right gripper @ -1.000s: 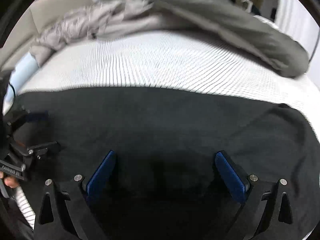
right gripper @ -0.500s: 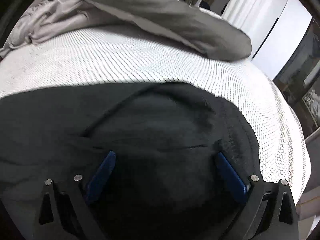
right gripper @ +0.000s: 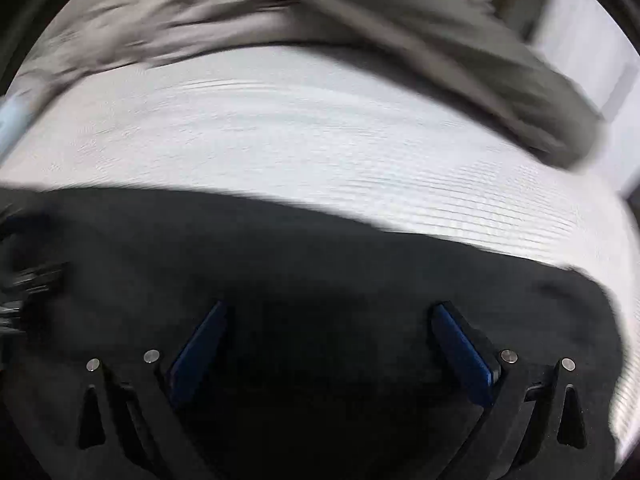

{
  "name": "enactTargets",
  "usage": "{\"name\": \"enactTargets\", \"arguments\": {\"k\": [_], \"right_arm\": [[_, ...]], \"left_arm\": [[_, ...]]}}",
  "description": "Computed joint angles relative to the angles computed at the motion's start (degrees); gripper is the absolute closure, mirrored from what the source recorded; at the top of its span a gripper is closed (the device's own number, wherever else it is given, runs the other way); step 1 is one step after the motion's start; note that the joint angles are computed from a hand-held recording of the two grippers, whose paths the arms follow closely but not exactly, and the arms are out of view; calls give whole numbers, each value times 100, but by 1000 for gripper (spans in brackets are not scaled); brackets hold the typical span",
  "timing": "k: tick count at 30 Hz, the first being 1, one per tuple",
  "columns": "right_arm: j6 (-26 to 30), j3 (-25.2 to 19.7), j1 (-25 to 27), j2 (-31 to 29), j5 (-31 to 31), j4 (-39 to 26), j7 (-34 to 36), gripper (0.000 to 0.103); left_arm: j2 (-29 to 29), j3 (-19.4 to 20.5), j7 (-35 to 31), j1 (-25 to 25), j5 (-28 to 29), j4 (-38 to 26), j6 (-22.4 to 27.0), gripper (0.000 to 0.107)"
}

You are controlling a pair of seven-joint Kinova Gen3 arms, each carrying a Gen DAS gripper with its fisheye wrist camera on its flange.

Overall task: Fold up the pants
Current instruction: 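Lower the trousers onto the mattress and smooth them flat with both tools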

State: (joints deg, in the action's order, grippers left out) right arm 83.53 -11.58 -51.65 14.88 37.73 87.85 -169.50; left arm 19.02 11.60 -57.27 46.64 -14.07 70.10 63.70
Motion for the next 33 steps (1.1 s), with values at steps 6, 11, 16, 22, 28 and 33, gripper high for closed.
{"name": "enactTargets", "arguments": {"k": [6, 11, 16, 22, 28, 33], "right_arm": [[-56, -773, 1034, -818, -50, 929, -1113, 3], [403, -1392, 953, -454, 567, 137, -558, 3], [-343, -1226, 1039, 242, 324, -405, 361, 3], [601, -547, 622, -66, 232, 128, 166, 2], [419, -1239, 1320, -1242, 7, 1048, -672, 4], [111, -1849, 1227, -1411, 67, 853, -666, 3]], "left_arm": [[-148, 76, -126, -185, 101, 70, 58, 5], [-246, 125, -142, -283, 437, 44, -347, 5], [344, -74, 292, 213, -6, -556, 111, 5], [155, -166, 369, 249, -144, -257, -14, 5], [-79, -78, 609, 436, -236, -242, 212, 8], [-570, 373, 152, 533, -85, 198, -289, 6]]}}
